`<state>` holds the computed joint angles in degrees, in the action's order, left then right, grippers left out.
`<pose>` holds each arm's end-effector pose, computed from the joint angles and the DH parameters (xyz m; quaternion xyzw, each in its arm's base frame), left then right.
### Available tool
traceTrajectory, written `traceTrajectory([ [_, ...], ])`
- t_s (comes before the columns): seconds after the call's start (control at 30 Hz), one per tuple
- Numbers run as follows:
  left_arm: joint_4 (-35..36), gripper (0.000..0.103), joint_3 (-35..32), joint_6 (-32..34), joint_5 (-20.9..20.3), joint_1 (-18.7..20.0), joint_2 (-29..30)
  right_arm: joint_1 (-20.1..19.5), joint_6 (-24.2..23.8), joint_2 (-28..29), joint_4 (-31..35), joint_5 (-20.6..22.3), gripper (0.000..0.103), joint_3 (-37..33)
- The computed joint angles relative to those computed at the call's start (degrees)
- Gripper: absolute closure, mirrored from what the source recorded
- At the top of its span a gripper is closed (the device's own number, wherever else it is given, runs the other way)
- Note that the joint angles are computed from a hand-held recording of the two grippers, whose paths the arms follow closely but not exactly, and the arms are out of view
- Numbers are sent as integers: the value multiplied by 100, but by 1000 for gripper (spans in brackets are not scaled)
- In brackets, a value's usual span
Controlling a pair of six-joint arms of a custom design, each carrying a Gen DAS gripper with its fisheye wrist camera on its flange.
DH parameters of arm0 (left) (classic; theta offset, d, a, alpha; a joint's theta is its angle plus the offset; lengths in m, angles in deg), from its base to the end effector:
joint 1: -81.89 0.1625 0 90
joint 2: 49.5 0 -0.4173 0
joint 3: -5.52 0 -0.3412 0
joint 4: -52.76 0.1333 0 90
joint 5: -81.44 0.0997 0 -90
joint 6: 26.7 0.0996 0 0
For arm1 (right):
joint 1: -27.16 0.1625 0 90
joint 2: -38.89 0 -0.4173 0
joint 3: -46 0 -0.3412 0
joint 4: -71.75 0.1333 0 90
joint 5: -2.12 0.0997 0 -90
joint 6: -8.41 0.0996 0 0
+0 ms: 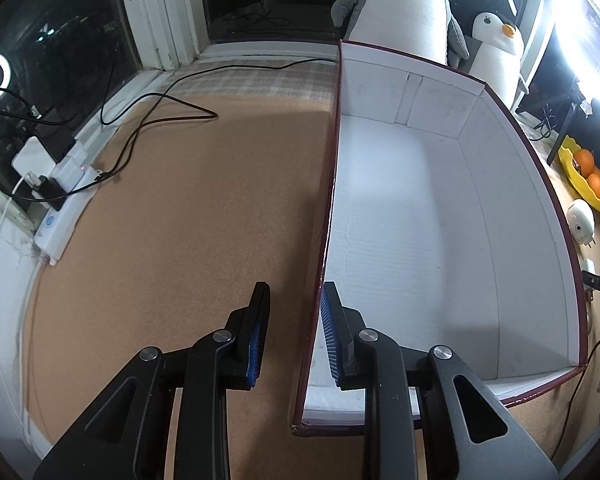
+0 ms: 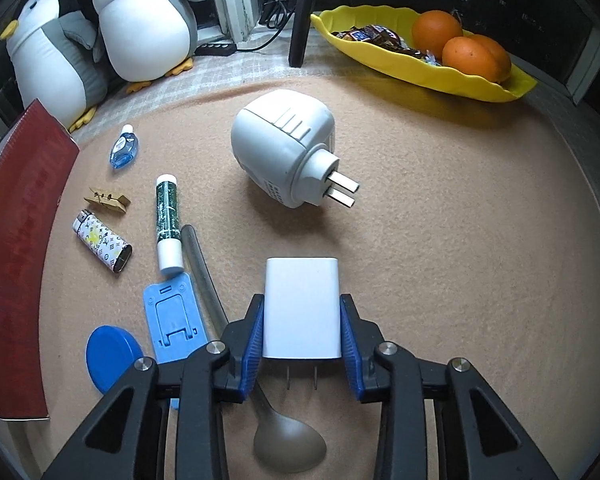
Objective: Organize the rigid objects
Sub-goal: 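Close the right gripper on the white charger plug and lift it, then carry the charger plug into the red box and release it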
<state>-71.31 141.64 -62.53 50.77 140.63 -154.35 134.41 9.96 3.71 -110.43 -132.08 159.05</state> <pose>0.0384 -0.3587 0.3429 -0.0467 0.8675 -0.2911 0.4006 0.2173 -0.4844 0.0248 0.0791 -0.9171 0.1748 0.3494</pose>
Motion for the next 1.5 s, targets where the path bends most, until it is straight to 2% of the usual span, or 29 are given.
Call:
traceTrajectory([
  [0.1, 0, 79, -8, -29, -13, 13, 9, 64, 76, -89, -159, 54, 71, 163],
  [0.27, 18, 79, -5, -18, 12, 10, 6, 398, 6, -229, -434, 42, 71, 374],
  [0.37, 11, 79, 4, -9, 34, 4, 5, 646, 55, -325, -390, 251, 71, 340],
  [0.77, 131, 79, 53, -163, 135, -78, -17, 1717, -697, 161, 135, 929, 71, -641],
  [0.87, 96, 83, 75, -147, 174, -89, -5, 1889, -832, 335, 358, 1139, 71, -892],
  [1.0, 122, 83, 67, -180, 212, -92, 13, 2033, -1002, 539, 596, 1372, 71, -1140],
  [1.13, 101, 87, 85, -189, 257, -100, 27, 2139, -1135, 750, 882, 1566, 71, -1400],
  [1.5, -93, 96, 158, -57, 321, -109, 71, 2203, -1230, 1169, 1442, 1745, 71, -1846],
])
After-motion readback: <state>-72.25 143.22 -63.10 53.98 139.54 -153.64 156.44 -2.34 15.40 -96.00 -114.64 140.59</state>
